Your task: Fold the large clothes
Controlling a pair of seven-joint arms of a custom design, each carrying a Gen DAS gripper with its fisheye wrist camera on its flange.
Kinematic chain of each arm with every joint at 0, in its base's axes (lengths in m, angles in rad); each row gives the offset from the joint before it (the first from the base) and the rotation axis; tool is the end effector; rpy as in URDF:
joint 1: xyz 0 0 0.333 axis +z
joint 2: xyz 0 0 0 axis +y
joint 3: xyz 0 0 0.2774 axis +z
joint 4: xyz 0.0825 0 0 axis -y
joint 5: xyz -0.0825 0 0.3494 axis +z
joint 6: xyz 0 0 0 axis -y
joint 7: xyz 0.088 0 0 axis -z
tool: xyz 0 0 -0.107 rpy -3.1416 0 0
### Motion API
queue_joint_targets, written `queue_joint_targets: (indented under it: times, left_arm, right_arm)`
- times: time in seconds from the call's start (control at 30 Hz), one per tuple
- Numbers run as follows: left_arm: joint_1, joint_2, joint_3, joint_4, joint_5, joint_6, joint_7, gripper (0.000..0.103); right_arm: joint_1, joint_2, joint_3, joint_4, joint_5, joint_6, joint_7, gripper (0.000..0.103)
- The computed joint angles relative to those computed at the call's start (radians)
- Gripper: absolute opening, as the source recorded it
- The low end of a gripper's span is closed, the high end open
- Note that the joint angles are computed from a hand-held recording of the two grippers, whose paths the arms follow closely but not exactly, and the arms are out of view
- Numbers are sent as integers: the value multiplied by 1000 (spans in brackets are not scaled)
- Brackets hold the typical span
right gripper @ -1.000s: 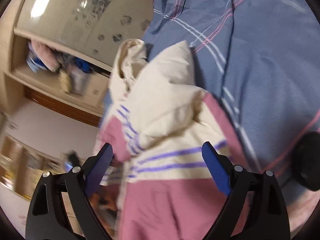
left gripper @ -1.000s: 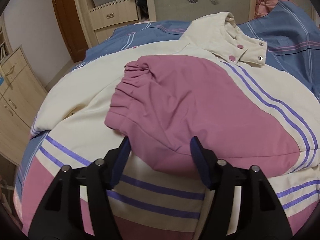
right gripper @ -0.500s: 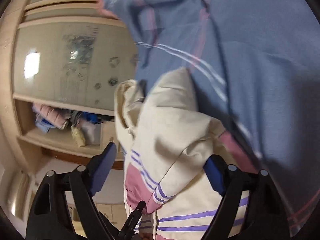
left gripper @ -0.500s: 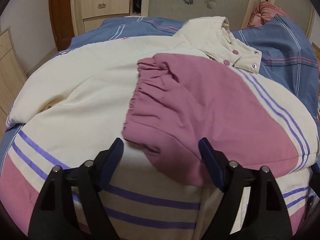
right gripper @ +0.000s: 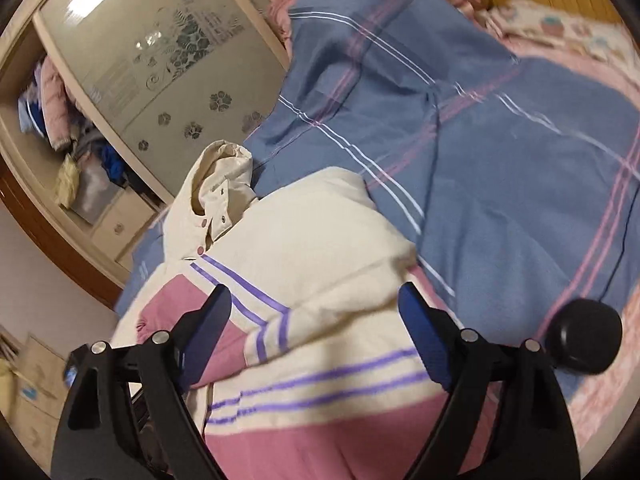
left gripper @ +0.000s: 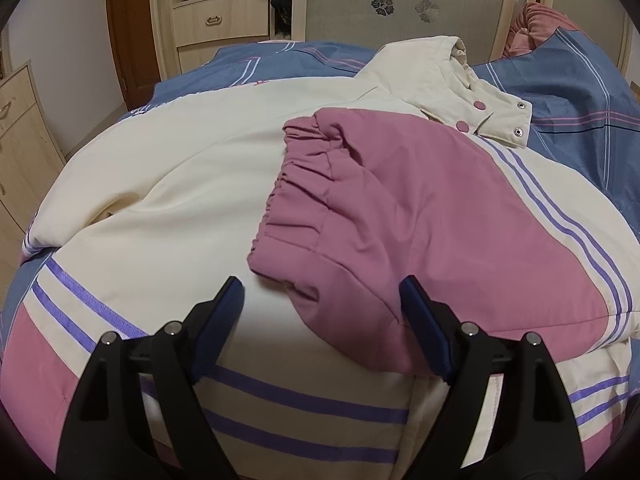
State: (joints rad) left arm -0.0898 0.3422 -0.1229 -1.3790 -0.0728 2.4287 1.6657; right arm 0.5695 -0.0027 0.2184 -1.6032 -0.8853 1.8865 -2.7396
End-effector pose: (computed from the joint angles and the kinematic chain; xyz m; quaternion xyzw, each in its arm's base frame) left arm 0.6524 -0.1262 0.5731 -0.5753 0.7390 -0.2926 0.1932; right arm 0.4278 0.3486 0.6322 -0.2438 0.8636 -0.2775 0.3432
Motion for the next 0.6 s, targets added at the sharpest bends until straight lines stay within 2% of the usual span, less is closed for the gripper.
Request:
queue_joint_targets:
  times: [0.1,0.23,0.33,0.37,0.4,0.43,0.47,0.5,0.57,0.6]
  left_arm:
    - [2,2,0,-4,-6,4,1,84]
    - [-15,-7,11,-31,38,31,-15,84]
    - [-12,-7,8,-38,38,40,-11,85]
    - [-8,-6,5,-37,29,41,-7,85]
    - [-7,-7,4,-38,25,41,-5,85]
    - [-8,-7,5,-38,27,42,-7,85]
    - [-12,-7,8,-38,36,43,-12,85]
    - [-15,-8,10,-41,44,46,-17,85]
    - [-17,-9,11,-44,50,49,-21,86]
    - [-15,-10,10,-45,47,50,-21,87]
  right_arm:
    - [9,159,-25,175,52,-95,-94,85]
    - [-9,234,-76,173,225,-46,-182,86]
    - [58,315,-103,305,189,-175,-225,85]
    - [80,320,-113,326,161,-192,-203,85]
    - [111,303,-124,311,81,-173,-150,85]
    - [135,311,-131,331,13,-174,-155,85]
    - [149,345,-138,386,-13,-194,-213,87]
    - [148,372,-144,427,1,-197,-260,89]
    - [104,442,-148,502,136,-172,-364,90]
    - [88,455,-147,496,192,-159,-384,92]
